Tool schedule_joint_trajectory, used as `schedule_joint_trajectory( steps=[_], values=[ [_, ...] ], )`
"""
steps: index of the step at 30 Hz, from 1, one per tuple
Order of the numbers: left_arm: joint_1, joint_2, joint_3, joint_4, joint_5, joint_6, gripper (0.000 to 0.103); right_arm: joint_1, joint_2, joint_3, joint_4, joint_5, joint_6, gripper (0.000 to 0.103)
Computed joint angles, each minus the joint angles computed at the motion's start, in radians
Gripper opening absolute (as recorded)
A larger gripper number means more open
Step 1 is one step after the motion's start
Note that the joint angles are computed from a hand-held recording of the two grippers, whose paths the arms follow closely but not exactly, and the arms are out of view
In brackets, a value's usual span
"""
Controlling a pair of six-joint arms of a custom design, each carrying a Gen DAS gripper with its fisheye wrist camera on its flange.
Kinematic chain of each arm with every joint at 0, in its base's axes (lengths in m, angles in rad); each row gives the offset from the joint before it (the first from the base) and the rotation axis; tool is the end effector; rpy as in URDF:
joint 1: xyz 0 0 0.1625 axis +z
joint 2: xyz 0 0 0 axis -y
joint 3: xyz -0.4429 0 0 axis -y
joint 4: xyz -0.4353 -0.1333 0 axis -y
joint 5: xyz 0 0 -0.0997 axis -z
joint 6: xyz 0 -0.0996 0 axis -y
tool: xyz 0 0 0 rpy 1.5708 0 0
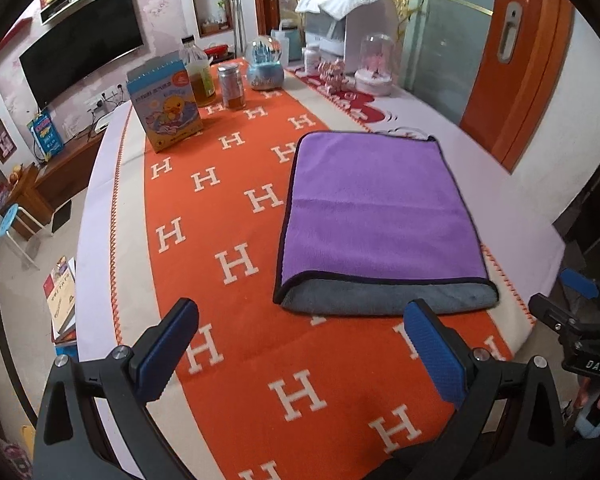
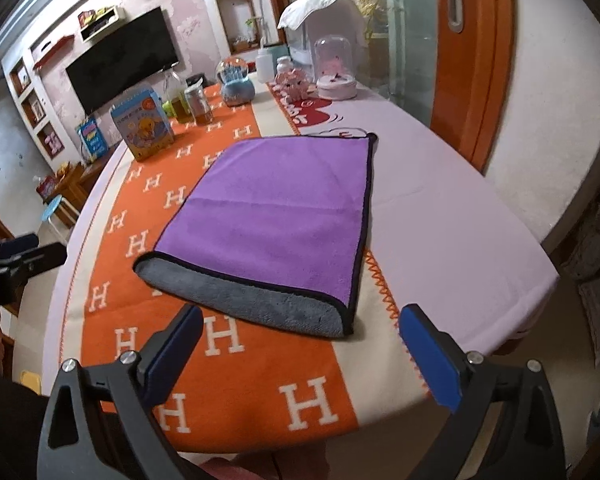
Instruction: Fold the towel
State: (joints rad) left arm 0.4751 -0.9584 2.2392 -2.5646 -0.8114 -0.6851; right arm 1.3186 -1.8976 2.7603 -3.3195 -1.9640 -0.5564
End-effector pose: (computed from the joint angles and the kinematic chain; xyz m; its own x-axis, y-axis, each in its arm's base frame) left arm -0.3116 -0.3873 0.0103 -0.6623 0.2908 -0.6904 0.5602 0.8042 -0.1986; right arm 0.0234 -0.2903 0.2703 -0.7800 0.1163 0.6149 -0.2993 0.7936 -0.5297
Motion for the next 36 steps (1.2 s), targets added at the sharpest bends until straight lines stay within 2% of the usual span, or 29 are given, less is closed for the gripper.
schedule_joint_trajectory(
  steps=[6, 11, 19, 27, 36],
  values=[
    [0.079, 0.077, -0.071, -0.001, -0.01, 0.056, 0.102, -0.063, 0.06, -0.039, 0.025, 0.036, -0.032, 0.099],
    [0.142, 0.136, -0.13, 0.008, -0.032, 0.111, 0.102, -0.123, 0.083, -0.065, 0.066, 0.099, -0.072, 0.098],
    [0.225, 0.223, -0.224, 0.064, -0.091, 0.17, 0.102, -0.204, 0.102, -0.12, 0.194, 0.168, -0.052, 0.084],
    [0.281, 0.266, -0.266, 0.1, -0.132, 0.168, 0.102, -0.231, 0.144, -0.156, 0.272, 0.153, -0.019, 0.068],
    [0.306, 0.275, -0.278, 0.113, -0.181, 0.157, 0.089, -0.241, 0.161, -0.166, 0.284, 0.152, -0.026, 0.055]
  ],
)
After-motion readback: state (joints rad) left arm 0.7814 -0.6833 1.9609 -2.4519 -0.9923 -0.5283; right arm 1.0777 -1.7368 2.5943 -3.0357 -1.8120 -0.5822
